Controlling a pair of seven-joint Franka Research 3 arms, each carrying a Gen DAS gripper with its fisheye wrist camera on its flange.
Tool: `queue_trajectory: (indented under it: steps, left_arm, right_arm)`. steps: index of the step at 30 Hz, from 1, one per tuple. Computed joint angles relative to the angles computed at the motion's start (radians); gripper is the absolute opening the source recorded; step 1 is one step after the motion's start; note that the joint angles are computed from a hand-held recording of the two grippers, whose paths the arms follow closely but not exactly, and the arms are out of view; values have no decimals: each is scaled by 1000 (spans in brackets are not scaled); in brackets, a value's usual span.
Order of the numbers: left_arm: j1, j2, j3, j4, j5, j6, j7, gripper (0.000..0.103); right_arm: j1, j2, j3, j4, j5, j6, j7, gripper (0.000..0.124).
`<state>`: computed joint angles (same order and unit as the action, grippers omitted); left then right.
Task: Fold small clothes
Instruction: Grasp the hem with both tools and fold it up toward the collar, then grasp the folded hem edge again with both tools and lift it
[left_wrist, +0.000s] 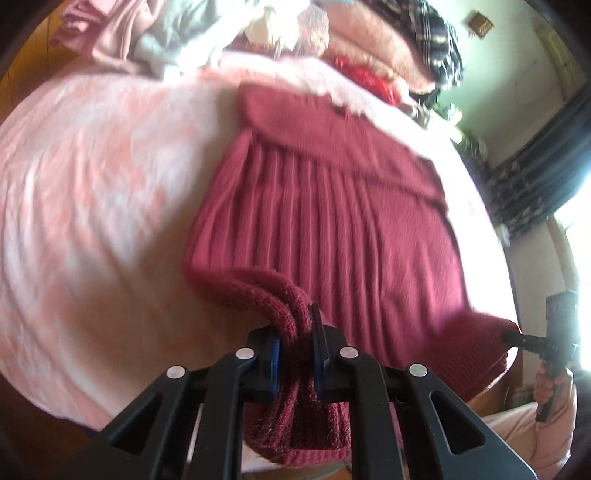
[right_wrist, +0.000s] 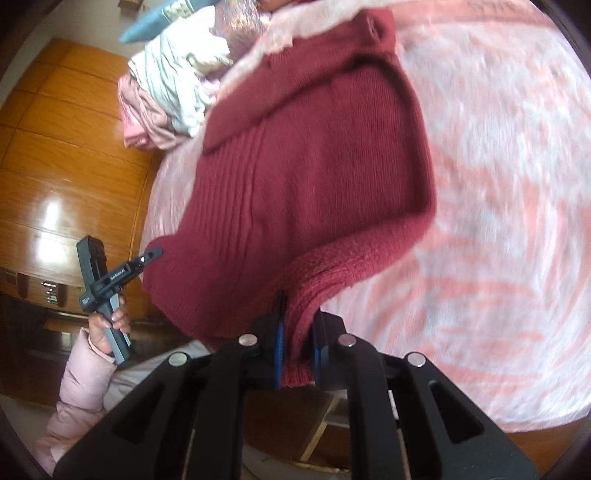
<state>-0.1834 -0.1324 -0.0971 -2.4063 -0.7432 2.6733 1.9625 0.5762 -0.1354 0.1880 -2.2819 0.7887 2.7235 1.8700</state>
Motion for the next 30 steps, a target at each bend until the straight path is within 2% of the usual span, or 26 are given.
queue_trajectory:
  steps: [6,15,17,19,20,21,22,23,25,26,28,30]
  left_arm:
    - [36,165,-32,186,24,53,-64,13]
    - [96,468,-89,480,252,77,-284,15]
    - [99,538,-85,552,298,48,-363,20]
    - [113,574,-87,595,338,-8,-422,25]
    - [141,590,-106,624,331,-57,-422,26]
    - [178,597,-136,638,309,-85,-400,26]
    - [215,597,-166,643,286,-97,-370,31]
    - [239,584,-183,634,279,-89,-344,51]
    - [243,546,-178,591,319,-18,-313,68]
    - [238,525,-170,566,359,26,-294,68]
    - [246,511,-174,556,401,38,-262,68]
    - [269,505,-199,549,394,38,-200,68]
  right_arm:
    - [-89,128,-41,162,-151,-71,92,7]
    - [-162,427,-70,453,-303,-166,198,7]
    - [-173,461,-76,482,-318,-171,217,18]
    - [-178,469,-88,482,-347,-151,240,23]
    - [-191,464,-81,467,-329,-132,229,32]
    - [-202,458,-78,456,-319,-112,215,37]
    - [-202,446,-83,440,-334,-93,210,37]
    - [-203,438,-88,431,-355,-87,202,37]
    - [-218,424,-84,413,-353,-78,169,38]
    - [-229,414,-74,400,-332,-69,139,39]
    - [-240,415,-62,409,-310,-87,92,46]
    - [-230,427,-64,437,-334,-113,75,63]
